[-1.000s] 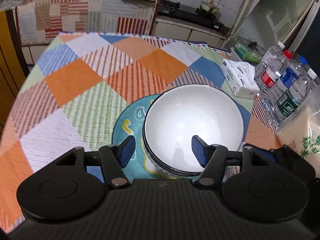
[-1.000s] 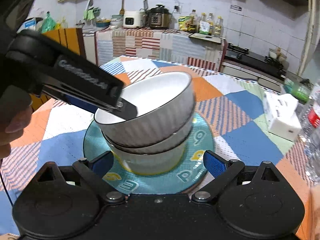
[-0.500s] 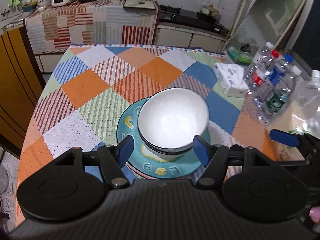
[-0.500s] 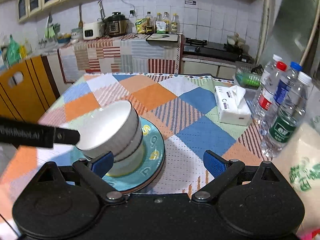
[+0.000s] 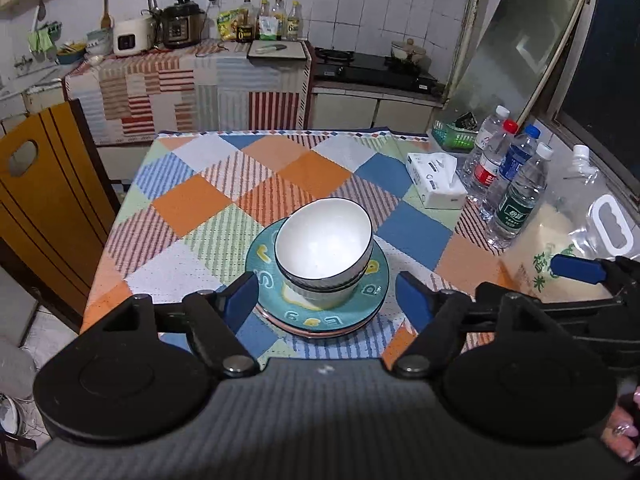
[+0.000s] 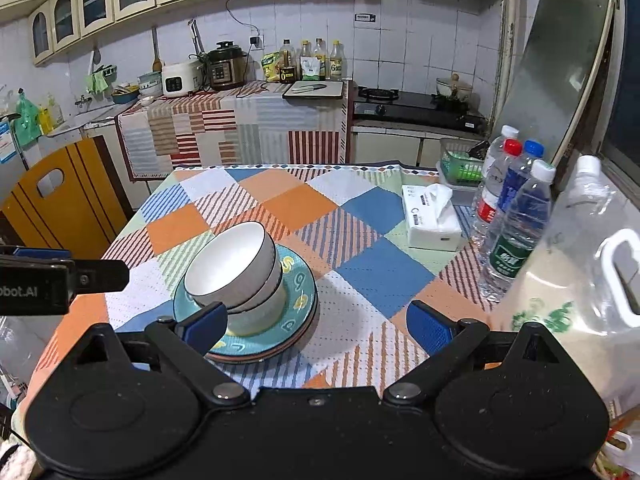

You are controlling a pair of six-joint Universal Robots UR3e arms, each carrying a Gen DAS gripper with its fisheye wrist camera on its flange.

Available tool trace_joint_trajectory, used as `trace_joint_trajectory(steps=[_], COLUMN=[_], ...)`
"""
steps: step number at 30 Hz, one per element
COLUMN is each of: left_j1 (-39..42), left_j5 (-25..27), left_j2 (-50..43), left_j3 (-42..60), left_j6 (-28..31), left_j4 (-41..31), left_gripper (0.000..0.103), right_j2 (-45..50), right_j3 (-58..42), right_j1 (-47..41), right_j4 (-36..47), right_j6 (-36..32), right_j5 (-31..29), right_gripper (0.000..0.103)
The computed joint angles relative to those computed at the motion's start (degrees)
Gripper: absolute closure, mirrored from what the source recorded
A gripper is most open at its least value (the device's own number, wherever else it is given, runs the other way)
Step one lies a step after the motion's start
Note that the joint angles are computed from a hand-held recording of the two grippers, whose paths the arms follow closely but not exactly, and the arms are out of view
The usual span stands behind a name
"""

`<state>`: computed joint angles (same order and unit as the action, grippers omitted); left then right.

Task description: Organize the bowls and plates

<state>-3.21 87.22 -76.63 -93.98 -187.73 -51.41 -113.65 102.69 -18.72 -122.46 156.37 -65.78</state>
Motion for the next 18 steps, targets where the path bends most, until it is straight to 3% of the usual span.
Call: trace_joint_trajectory(steps=[3,8,13,16,18], left_j1=[-3.0,-2.5,-3.2,-5.8,-5.6], left_j5=[4.7,4.0,6.4,10.2,10.1], left_j2=[1.8,6.1,8.0,7.1,7.6], left_j3=[-2.0,-5.7,-8.4,-8.1,-8.8], left_j6=[-1.3,-3.2,-4.5,-4.8,-5.6], left_j4=[1.6,0.1,0.2,-0.3,-0.2], left_gripper=[0.024,0.018,0.003,0.0,0.0], right_j2=[-3.0,-6.6,-10.0,-13.4,-14.1], right_j3=[-1.0,-2.9,-0.4,1.5,3.0], right_j1=[-2.5,-6.6,-5.7,-9.3,-9.1], right_j4=[5.1,14.7,13.7,15.9,13.7], right_j6=[-1.9,-6.4,-7.4,-10.7,-9.6], right_j5=[1.8,5.5,2.9,7.0,6.3], right_gripper=[0.005,0.004,0.004,0.004,0.004])
